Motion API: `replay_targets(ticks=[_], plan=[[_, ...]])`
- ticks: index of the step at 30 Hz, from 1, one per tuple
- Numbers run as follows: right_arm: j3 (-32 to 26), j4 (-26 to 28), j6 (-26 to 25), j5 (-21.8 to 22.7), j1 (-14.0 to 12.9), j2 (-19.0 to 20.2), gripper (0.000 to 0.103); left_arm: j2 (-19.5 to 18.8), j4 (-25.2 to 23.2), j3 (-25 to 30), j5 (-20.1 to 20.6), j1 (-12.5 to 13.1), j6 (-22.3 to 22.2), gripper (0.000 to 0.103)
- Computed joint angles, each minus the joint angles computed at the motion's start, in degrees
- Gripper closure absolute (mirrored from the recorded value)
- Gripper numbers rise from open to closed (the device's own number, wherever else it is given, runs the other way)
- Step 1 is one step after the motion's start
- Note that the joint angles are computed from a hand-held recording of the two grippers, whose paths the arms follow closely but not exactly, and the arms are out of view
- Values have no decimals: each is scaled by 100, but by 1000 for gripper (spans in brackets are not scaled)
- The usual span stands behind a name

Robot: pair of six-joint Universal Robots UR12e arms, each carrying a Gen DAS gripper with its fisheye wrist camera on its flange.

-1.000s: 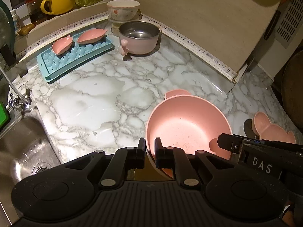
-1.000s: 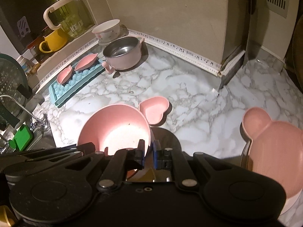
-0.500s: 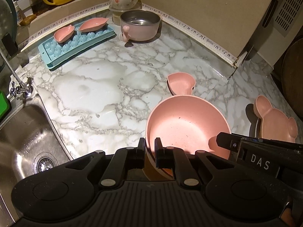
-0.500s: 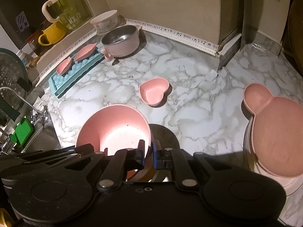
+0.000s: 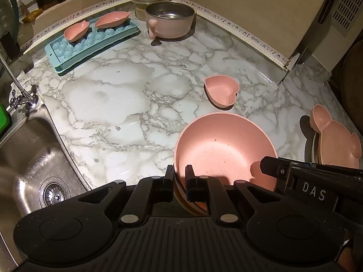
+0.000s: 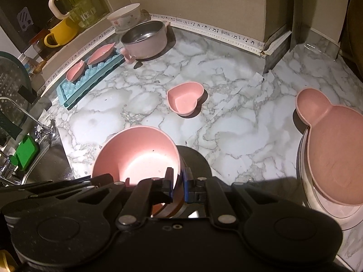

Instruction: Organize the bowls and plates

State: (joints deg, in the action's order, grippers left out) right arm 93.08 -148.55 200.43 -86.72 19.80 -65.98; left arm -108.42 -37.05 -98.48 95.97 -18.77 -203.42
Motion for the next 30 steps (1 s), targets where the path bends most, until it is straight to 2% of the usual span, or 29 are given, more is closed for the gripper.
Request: replay_targets(ticks=[8,13,21,30], plan=[[-13,41,5,17,-1,23,96,-10,5,-15,-68,23,14,94],[-36,117,-10,114,-15,28,87,-3,-28,-10,-153,47,22,94],[-35,25,-112,253,-49,-8,83,69,70,-62,-199,67,220,94],[-77,-332,-264,238,-113,-41,71,139,506,-78,-254,115,431,94]])
